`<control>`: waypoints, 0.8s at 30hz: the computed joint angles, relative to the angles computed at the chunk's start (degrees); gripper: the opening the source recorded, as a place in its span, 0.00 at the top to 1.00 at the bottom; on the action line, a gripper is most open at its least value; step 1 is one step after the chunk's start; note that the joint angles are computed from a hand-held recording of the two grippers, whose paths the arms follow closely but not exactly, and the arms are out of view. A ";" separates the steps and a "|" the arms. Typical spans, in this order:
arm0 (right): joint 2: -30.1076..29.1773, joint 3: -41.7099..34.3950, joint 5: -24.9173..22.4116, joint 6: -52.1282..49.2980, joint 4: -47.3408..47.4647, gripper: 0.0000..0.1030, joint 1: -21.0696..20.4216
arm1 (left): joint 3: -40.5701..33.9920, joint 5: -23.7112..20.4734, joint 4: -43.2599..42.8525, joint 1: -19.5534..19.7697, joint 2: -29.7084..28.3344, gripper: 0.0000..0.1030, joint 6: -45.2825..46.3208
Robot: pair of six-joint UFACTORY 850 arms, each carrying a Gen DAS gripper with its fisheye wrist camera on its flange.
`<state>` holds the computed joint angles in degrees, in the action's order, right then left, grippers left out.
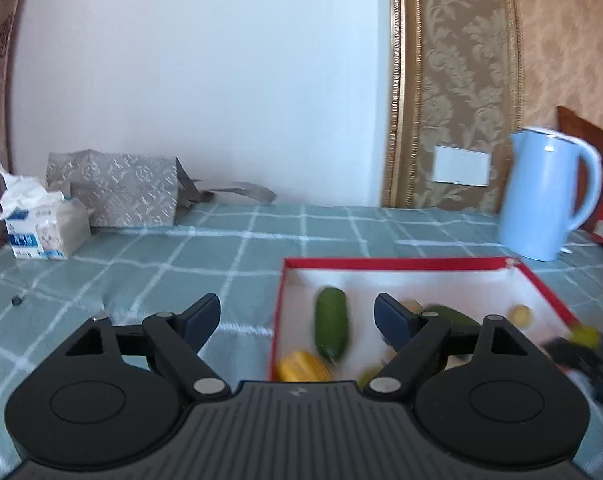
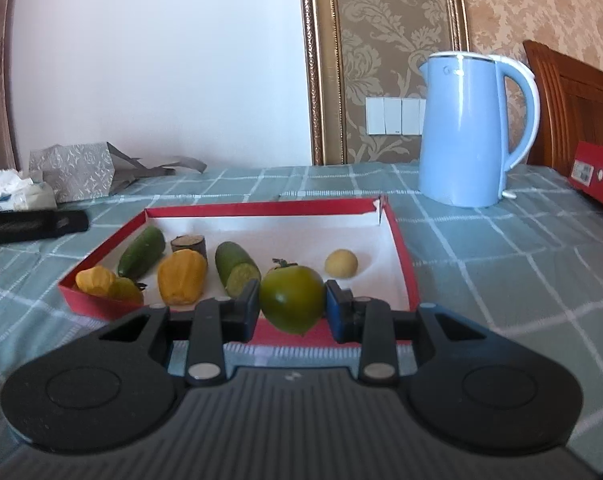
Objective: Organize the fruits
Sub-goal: 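Lower the green round fruit into the tray and open the right gripper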
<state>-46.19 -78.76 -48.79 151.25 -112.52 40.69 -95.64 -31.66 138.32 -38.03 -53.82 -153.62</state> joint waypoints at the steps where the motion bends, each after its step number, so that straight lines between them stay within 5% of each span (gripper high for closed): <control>1: -0.13 -0.44 0.11 -0.91 0.44 0.69 -0.22 | 1.49 0.45 2.12 -0.04 0.75 0.18 -2.03; 10: -2.49 -8.13 6.24 -10.98 3.51 0.69 -3.94 | 5.64 7.57 15.11 0.37 2.39 0.18 -15.12; 24: -15.42 -30.56 15.76 -40.18 27.64 0.69 -9.21 | 1.68 11.91 2.64 -0.07 -0.56 0.18 0.03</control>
<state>-61.61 -109.33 -33.03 111.06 -84.88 31.48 -93.96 -19.75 140.96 -38.09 -54.37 -153.59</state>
